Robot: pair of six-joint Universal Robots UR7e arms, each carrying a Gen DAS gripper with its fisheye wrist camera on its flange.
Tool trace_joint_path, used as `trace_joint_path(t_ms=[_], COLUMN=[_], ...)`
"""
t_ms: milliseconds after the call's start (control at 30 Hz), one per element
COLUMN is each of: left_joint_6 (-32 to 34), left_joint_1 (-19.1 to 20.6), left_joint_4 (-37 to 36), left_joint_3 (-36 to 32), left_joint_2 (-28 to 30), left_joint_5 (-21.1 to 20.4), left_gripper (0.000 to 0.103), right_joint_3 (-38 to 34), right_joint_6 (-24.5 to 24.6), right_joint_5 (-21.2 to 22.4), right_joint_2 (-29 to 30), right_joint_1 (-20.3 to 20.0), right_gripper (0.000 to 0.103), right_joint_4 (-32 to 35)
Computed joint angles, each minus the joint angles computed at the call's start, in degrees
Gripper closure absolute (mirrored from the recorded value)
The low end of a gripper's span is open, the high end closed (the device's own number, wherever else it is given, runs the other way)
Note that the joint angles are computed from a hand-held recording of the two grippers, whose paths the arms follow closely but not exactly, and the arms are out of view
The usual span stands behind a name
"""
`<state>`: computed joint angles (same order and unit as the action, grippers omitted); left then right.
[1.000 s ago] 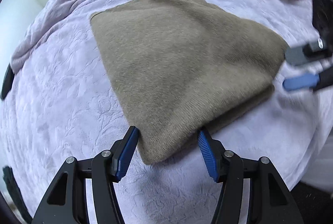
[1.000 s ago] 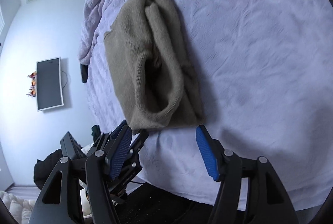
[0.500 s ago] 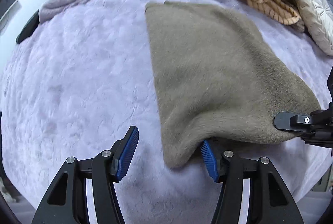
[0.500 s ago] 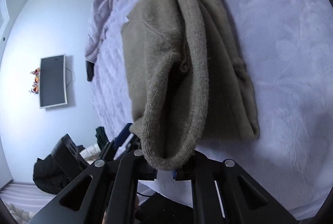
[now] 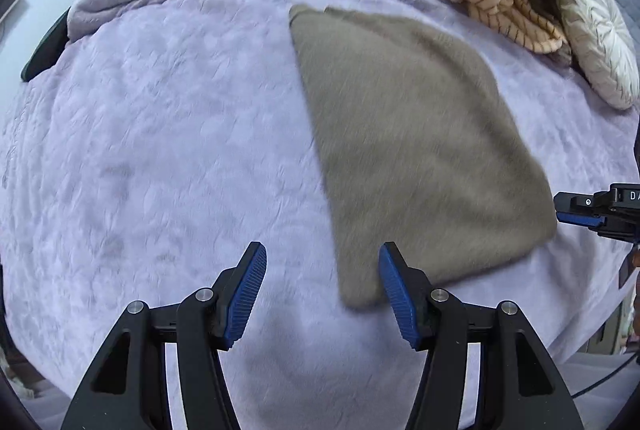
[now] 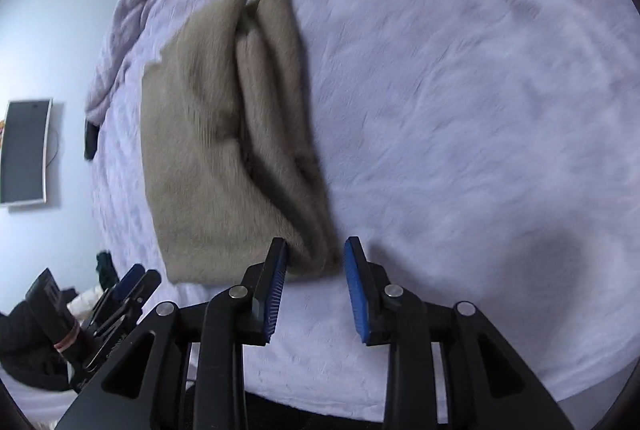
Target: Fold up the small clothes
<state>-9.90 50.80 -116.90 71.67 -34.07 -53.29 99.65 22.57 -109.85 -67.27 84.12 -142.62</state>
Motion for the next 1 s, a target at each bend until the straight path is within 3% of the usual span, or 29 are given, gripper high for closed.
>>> trace_joint_path(t_ms=[67, 200, 267, 333, 467, 500, 533, 567, 667, 733, 867, 900, 1000], left_joint_6=[0.9, 1.8, 1.0, 0.7, -0.3, -0.7, -0.9, -1.0, -0.7, -1.1, -2.5, -2.6, -1.8], left_joint_1=[0.5, 1.1, 1.5, 1.6, 2.0, 2.2, 2.2, 2.2, 2.2, 2.2, 2.4, 2.5, 2.5], left_joint_4=[-0.2, 3.9, 5.6, 5.3, 5.4, 5.8, 6.0, 6.1, 5.9, 6.4, 7.9, 8.0, 7.6], left_joint_3=[-3.9, -9.4, -9.8, -9.0, -9.1, -9.3, -9.5, -9.5, -9.0, -9.0, -10.2, -10.4, -10.1], left_joint_2=[2.6, 7.3, 8.5, 8.7, 8.8, 8.8, 8.8, 8.8, 8.6, 8.9, 9.7, 9.7, 9.7], left_joint_5=[-1.5, -3.5, -4.3, -3.7, -4.6, -4.9, -5.2, -5.3, -5.5, -4.7, -4.7, -5.0, -5.0], left_gripper=[0.043, 0.043, 0.043, 0.042, 0.039, 0.039, 0.039, 0.039, 0.039, 0.028, 0.027, 0.027, 0.027], right_joint_3=[-1.8, -9.0, -13.4, -19.1, -26.2, -28.1, -29.6, -30.4, -32.4, -33.2, -35.2, -34.4, -27.9], right_joint_6=[0.4, -3.0, -5.2, -7.2, -6.3, -6.1, -6.2, -7.0, -11.7, -12.8, -9.3, -7.5, -4.0], right_joint_5=[-2.2, 1.7, 3.2, 5.0, 10.9, 12.8, 12.8, 12.5, 6.0, -0.3, -10.3, -10.1, -0.7], right_joint_2=[0.3, 3.3, 5.9, 9.8, 14.8, 16.3, 17.2, 17.6, 18.4, 18.9, 20.5, 19.8, 14.6], right_joint_1=[0.5, -0.3, -0.4, -0.9, -3.0, -3.5, -3.6, -3.4, -1.0, 0.0, -0.8, -1.4, -3.5], right_gripper=[0.070, 0.070, 0.064, 0.048, 0.046, 0.050, 0.076, 0.092, 0.095, 0.095, 0.099, 0.098, 0.098], right_joint_4=[-1.3, -0.9, 1.1, 2.1, 5.2, 6.3, 7.8, 9.0, 10.7, 11.5, 15.7, 15.7, 11.1])
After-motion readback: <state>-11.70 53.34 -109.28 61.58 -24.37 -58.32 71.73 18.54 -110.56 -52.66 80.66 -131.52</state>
